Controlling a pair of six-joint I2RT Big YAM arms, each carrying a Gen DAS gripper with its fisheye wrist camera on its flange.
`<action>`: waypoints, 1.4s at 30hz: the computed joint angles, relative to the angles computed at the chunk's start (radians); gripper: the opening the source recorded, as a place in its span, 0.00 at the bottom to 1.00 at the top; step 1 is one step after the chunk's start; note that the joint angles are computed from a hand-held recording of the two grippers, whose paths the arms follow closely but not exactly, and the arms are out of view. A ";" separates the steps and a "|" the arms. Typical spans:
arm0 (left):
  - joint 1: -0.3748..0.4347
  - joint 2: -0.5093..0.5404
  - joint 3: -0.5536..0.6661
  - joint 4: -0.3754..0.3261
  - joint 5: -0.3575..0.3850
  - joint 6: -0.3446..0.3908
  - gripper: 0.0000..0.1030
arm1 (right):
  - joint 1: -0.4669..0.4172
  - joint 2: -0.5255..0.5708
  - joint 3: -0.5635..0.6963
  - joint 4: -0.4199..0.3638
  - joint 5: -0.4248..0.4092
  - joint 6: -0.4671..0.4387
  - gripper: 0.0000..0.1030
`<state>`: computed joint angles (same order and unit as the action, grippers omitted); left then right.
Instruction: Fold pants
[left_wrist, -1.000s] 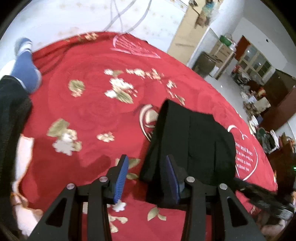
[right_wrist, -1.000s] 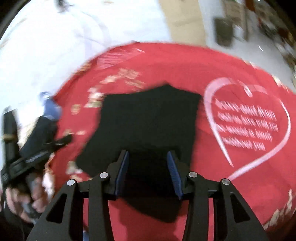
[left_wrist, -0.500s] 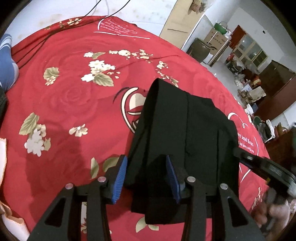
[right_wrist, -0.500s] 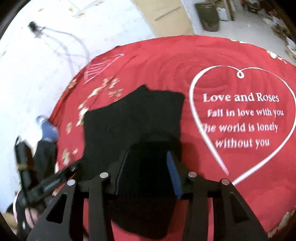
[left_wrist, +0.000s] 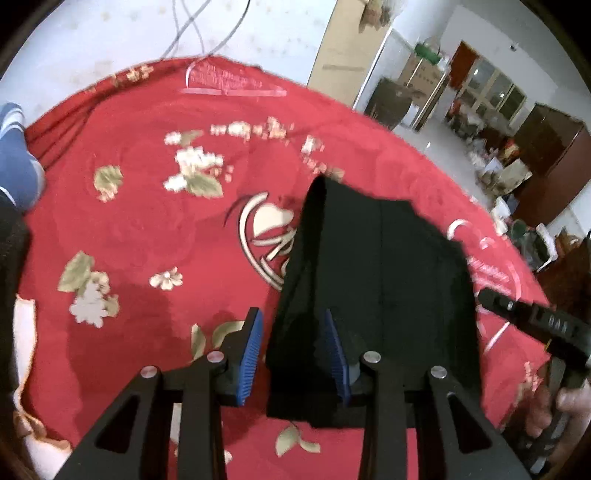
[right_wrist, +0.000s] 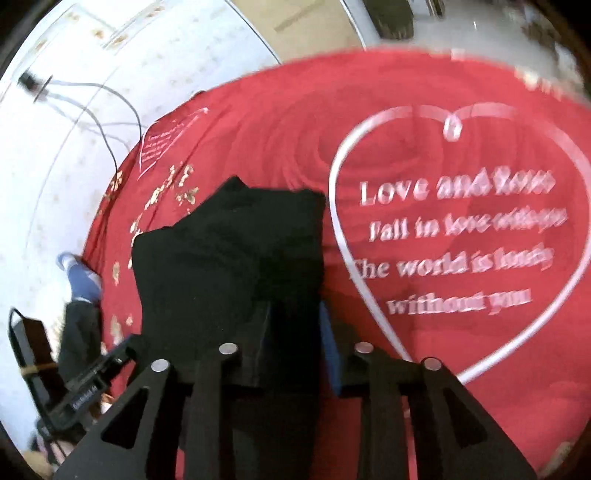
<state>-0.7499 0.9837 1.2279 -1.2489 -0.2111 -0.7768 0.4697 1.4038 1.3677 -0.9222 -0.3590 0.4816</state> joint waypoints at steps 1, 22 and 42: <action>-0.014 -0.010 0.010 0.006 -0.007 0.004 0.36 | 0.009 -0.019 -0.002 -0.005 0.000 -0.007 0.27; -0.025 0.134 0.129 0.001 0.028 0.121 0.36 | 0.070 0.052 0.101 -0.039 0.111 -0.153 0.26; 0.011 0.173 0.143 0.022 0.019 0.204 0.41 | 0.052 0.082 0.150 -0.099 0.157 -0.167 0.26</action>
